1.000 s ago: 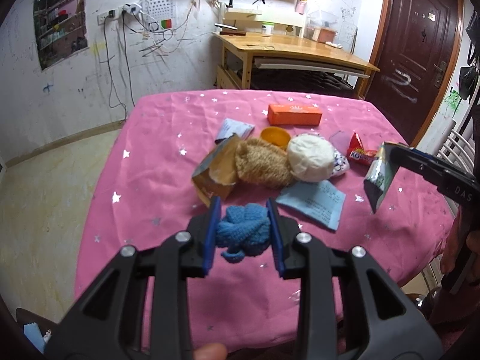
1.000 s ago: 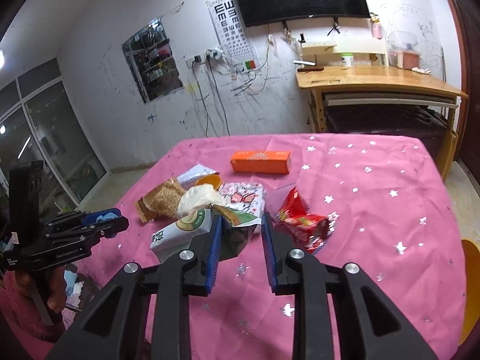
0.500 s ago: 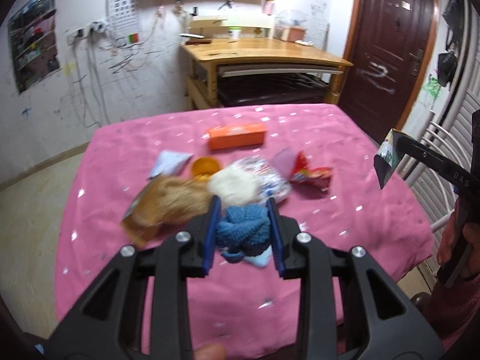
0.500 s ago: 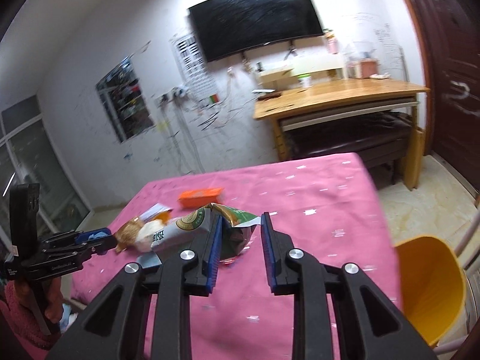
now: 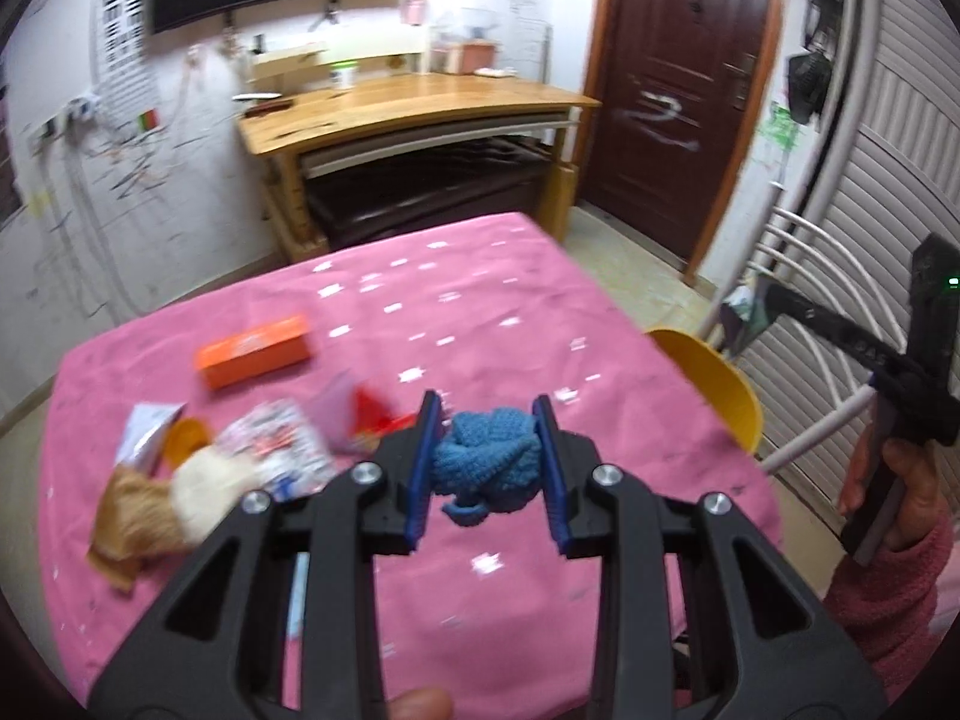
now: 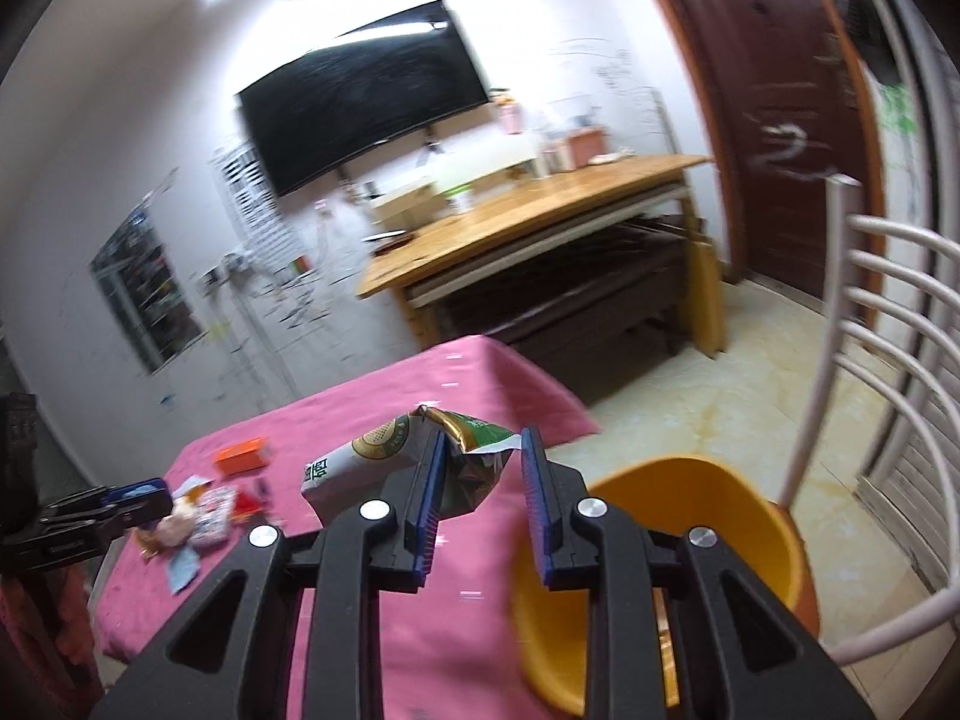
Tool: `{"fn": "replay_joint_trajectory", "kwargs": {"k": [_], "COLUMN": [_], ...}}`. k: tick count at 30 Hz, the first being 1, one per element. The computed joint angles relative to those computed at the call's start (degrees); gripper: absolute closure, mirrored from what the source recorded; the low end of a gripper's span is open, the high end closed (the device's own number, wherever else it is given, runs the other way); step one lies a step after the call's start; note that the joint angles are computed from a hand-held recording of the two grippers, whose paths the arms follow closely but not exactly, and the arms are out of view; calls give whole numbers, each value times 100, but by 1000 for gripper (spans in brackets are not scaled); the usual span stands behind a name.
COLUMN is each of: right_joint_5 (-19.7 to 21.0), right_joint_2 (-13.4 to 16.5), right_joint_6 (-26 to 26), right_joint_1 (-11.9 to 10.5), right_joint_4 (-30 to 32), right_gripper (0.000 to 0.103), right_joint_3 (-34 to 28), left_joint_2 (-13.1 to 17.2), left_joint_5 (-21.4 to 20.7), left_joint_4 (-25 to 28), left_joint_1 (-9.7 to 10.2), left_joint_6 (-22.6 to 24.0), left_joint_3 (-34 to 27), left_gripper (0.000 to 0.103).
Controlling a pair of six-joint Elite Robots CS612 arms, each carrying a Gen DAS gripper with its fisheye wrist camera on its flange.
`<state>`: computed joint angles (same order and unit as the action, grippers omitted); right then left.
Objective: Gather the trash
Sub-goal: 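Carry blue cloth and snack packet to the yellow bin and release both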
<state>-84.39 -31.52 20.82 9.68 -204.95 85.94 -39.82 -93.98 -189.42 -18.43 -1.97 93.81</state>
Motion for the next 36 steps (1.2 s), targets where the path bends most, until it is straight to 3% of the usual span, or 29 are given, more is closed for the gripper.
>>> {"fn": "replay_joint_trajectory", "kwargs": {"k": [5,13,15,20,28,29,33,36], "right_joint_5": [-348,-402,-223,32,107,124,133,126], "right_joint_2": [36,251,306,391,412,416,430,436], "right_joint_6": [182,373,402,376,472,471,458,461], "right_joint_1": [-137,-271,-338,-405,-458,-461,-449,-446], "right_joint_4": [107,490,632,1031,1266,1280,1339,1372], "right_gripper": [84,84,84,83,81,81,77,71], "right_joint_3": [74,-59,-84,-213,-229,-234,-258,-267], "left_joint_2": [93,401,502,737,996,1016,1049,1042], "left_joint_5": [-292,-913,-1033,-1011,-847,-841,-804,-781], "left_joint_4": [271,1005,1258,1805,2468,2500,2536,2504], "left_joint_1": [-199,-458,-518,-680,-867,-871,-883,-877], "left_joint_6": [209,310,272,284,248,237,151,136], "left_joint_3": [-302,-1058,-1286,-1735,-2179,-2212,-2262,-2241], "left_gripper": [74,74,74,74,73,73,43,43]}}
